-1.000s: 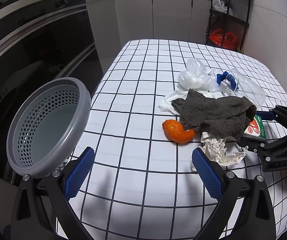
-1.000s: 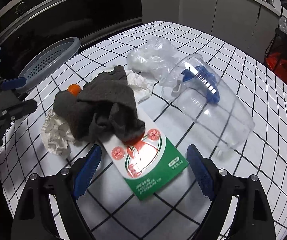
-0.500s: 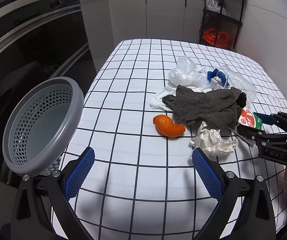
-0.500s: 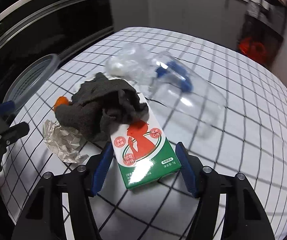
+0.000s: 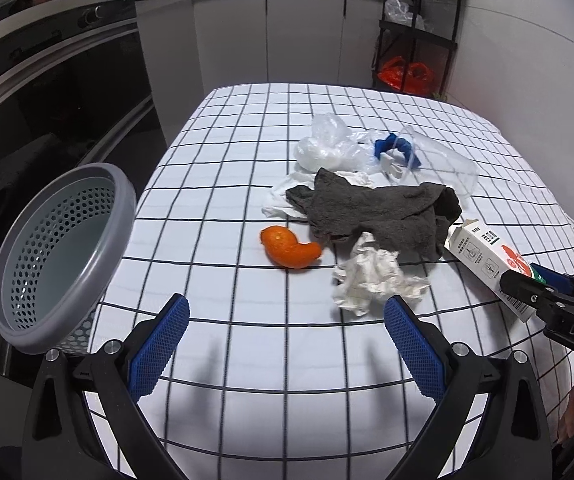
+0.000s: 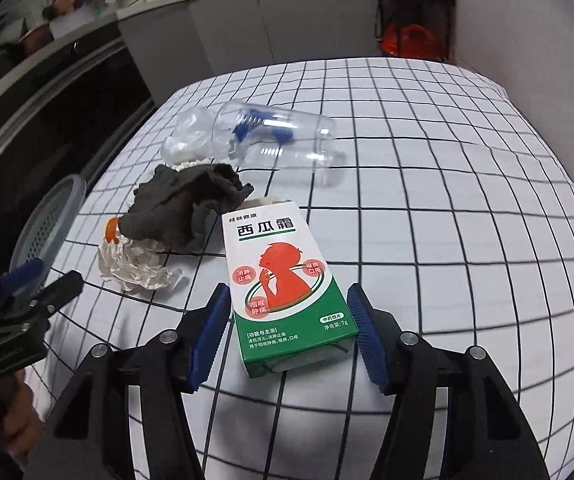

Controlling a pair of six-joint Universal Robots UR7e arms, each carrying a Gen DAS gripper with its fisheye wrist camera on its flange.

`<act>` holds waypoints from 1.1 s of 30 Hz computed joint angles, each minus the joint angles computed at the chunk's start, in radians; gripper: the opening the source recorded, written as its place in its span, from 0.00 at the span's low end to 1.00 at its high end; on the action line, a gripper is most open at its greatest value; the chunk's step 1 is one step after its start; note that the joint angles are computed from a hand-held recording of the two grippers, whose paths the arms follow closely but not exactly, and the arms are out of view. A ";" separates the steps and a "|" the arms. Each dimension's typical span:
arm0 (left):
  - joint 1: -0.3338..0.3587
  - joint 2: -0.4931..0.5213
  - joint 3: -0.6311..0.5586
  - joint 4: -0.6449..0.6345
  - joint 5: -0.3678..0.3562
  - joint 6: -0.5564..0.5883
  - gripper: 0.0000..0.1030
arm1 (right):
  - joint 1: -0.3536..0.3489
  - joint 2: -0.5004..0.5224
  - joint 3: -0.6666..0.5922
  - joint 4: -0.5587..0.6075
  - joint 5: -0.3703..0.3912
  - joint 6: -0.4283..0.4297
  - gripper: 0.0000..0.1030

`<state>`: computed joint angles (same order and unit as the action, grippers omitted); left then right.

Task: Collect trash
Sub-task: 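Grasp the crumpled white paper with the left gripper while the right gripper lifts the box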

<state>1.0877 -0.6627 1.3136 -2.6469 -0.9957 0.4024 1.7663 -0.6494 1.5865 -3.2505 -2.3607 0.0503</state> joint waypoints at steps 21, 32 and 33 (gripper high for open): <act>-0.006 0.118 -0.131 0.118 -0.018 -0.075 0.73 | 0.006 -0.034 0.040 -0.087 -0.003 0.004 0.56; -0.008 0.061 -0.083 0.134 -0.041 -0.059 0.33 | 0.023 -0.009 0.010 -0.124 -0.012 -0.061 0.55; -0.010 0.052 -0.073 0.120 -0.038 -0.056 0.33 | 0.025 -0.007 0.008 -0.130 -0.012 -0.068 0.55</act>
<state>1.0780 -0.6106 1.2405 -2.5271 -1.0333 0.3463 1.7913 -0.6564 1.5948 -3.3807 -2.3730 -0.0172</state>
